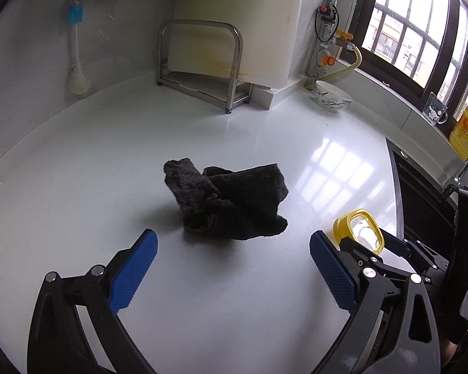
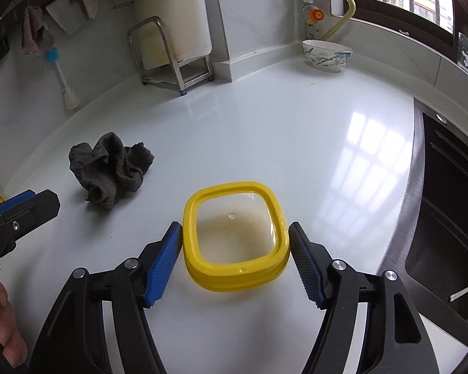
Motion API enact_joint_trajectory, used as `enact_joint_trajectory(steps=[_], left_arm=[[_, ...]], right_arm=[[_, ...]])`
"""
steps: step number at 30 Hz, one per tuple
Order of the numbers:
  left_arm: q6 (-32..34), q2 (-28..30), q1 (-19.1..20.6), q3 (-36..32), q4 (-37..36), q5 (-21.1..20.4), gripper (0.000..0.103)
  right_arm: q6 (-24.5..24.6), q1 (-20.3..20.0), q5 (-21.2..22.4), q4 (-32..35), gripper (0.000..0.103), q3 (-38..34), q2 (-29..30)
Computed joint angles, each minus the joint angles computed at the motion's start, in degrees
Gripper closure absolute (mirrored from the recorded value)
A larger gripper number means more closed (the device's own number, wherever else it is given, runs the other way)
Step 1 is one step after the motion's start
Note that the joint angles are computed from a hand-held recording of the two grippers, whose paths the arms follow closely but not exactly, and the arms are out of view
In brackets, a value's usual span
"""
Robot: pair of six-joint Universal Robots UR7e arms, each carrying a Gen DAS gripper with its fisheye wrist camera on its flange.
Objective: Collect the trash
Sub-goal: 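Grasp the yellow container rim with the right tool while the left tool grasps the dark cloth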
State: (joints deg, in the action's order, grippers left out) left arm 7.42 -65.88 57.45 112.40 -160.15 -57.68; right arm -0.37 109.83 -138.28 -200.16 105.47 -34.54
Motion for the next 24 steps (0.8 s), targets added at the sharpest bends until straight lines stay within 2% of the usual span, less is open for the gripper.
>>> enact_joint_trajectory(steps=[4, 10, 12, 15, 16, 20, 22, 24], left_arm=[[0.89, 3.16, -0.08, -1.11, -2.02, 1.08, 0.007], [0.78, 7.38, 0.60, -3.40, -4.07, 4.75, 0.007], [-0.63, 8.20, 1.22, -4.38, -3.62, 4.63, 0.009], [-1.40, 9.02, 1.60, -5.25, -3.38, 4.56, 0.022], [-1.75, 9.03, 1.79, -5.55, -2.64, 3.58, 0.032], [-1.83, 8.77, 1.58, -5.21, -2.53, 2.46, 0.054], [-2.28, 8.27, 1.66, -5.17, -1.99, 1.66, 0.068], [-2.76, 7.52, 1.75, -5.00, -1.32, 0.80, 0.076]], right_arm=[[2.51, -0.44, 1.48, -0.68, 0.036, 1.84, -1.29], [3.06, -0.27, 1.04, -1.77, 0.036, 2.69, -1.50], [2.96, -0.17, 0.82, -1.78, 0.036, 2.68, -1.41], [3.05, -0.23, 0.78, -1.66, 0.036, 2.72, -1.42], [3.19, -0.22, 0.77, -1.60, 0.036, 2.74, -1.41], [3.63, 0.02, 0.67, -1.62, 0.036, 3.10, -1.59], [3.73, 0.23, 0.65, -1.63, 0.036, 3.23, -1.71], [3.78, 0.50, 0.57, -1.72, 0.036, 3.29, -1.74]])
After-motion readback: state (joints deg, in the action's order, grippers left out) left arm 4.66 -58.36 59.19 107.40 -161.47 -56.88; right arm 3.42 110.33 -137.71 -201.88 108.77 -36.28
